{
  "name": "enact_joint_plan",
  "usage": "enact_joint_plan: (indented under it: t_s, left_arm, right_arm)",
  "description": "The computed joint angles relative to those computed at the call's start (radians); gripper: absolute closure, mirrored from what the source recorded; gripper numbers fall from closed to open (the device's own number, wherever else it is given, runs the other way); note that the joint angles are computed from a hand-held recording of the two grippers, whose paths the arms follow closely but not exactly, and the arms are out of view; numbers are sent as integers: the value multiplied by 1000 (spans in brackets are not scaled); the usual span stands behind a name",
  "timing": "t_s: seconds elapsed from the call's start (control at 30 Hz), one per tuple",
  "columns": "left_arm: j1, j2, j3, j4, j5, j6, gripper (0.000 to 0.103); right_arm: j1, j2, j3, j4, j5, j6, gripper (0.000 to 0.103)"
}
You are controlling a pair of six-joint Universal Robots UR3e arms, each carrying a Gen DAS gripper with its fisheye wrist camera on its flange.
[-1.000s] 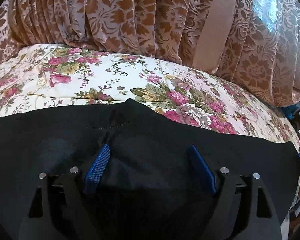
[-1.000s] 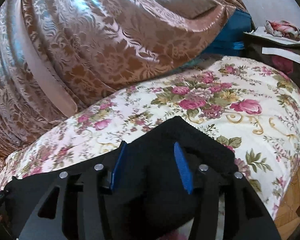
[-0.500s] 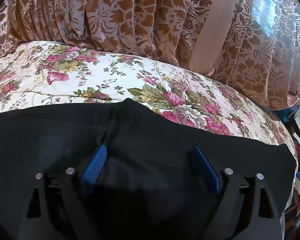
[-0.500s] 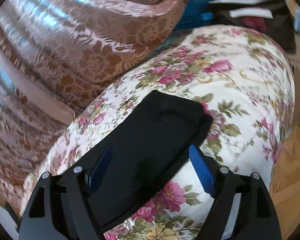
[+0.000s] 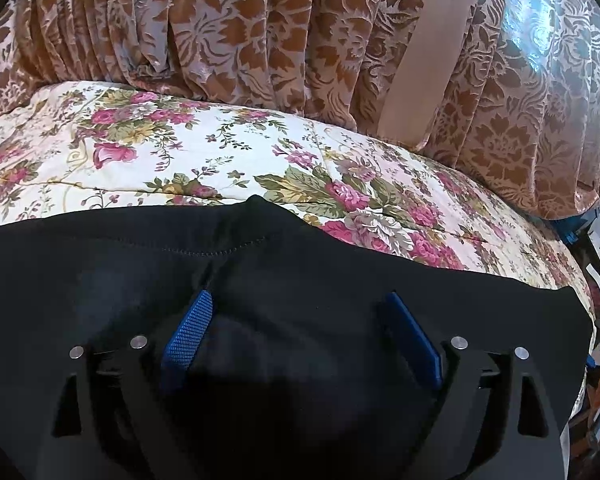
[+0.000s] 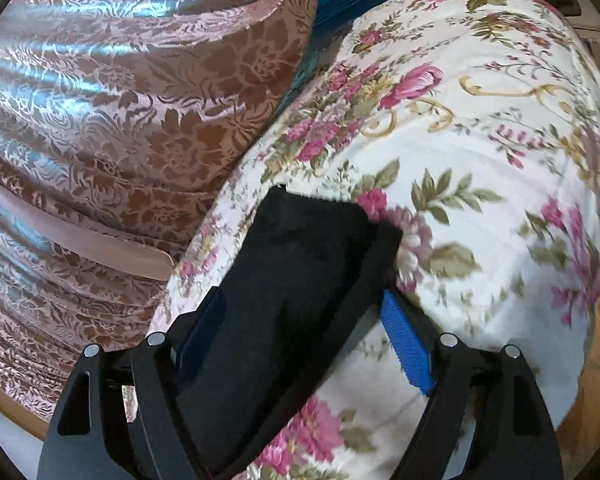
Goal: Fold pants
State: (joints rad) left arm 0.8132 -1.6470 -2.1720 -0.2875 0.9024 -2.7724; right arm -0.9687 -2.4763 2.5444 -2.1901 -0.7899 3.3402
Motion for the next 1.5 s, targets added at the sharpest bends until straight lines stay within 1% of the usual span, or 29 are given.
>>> enact_joint_plan:
  t_s: [0.07,0.13,0.2,0.27,0.33,0.37,0.4,0.47,0.57,0.63,0.7,0.77,0.83,0.93,1.03,1.13,1.17,1.2,1.23,1.27,1.4,1.5]
  left_arm:
    - [-1,0,1,-2,0,0,15]
    - [-2,0,2,-3,6,3,15]
    - [-11,-2,9,-5,19,3,14]
    - [-22,-4,12,-2,34,3,13]
    - [-31,-9,16,4,51,3,13]
    - [-36,-10,17,8,59,1,13]
    - [-37,-11,16,9,61,2,13]
    - [-40,-14,19,8,64,4,12]
    - [-43,-16,23,5,71,5,12]
    - [-43,-15,24,1,68,6,11]
    - [-39,-14,24,-5,60,9,10]
    - [-34,-14,22,-7,52,11,10]
    - [-30,-14,22,-10,45,13,10]
    - [-24,-13,26,-25,31,21,9]
    - [-13,-11,23,-33,12,25,8]
    - [9,-6,15,-44,-23,32,8]
    - [14,-5,15,-48,-32,33,8]
    - [23,-5,15,-56,-48,35,8]
    - [33,-3,10,-58,-68,36,8]
    - [42,-1,5,-61,-82,39,8]
    - [106,9,-21,-92,-187,59,8]
    - [134,17,-37,-99,-230,63,8]
  right_arm:
    - [-59,-22,23,39,60,-22,24]
    - [-92,-30,40,45,97,-32,26]
    - [-90,0,46,0,97,-37,33]
    - [-79,42,60,-78,88,-10,39]
    - [-90,45,75,-102,99,13,46]
    - [-96,50,80,-112,107,23,55]
    - [-103,51,80,-98,116,18,67]
    - [-148,20,72,17,161,-28,74]
    - [-228,-63,62,216,229,-103,76]
    - [-228,-74,55,229,222,-97,78]
    - [-210,-66,46,196,203,-64,81]
    - [-206,-88,30,211,210,-41,81]
    - [-175,-83,-9,190,200,-6,81]
    - [-78,-20,-66,45,142,93,81]
    - [54,58,-138,-107,45,204,81]
    - [204,147,-211,-236,-71,305,81]
    - [279,193,-249,-287,-131,341,81]
    - [321,220,-272,-312,-163,357,81]
    - [395,264,-312,-350,-218,385,81]
    - [435,289,-337,-369,-246,398,81]
    - [658,425,-485,-453,-397,417,81]
    - [800,525,-594,-501,-474,419,81]
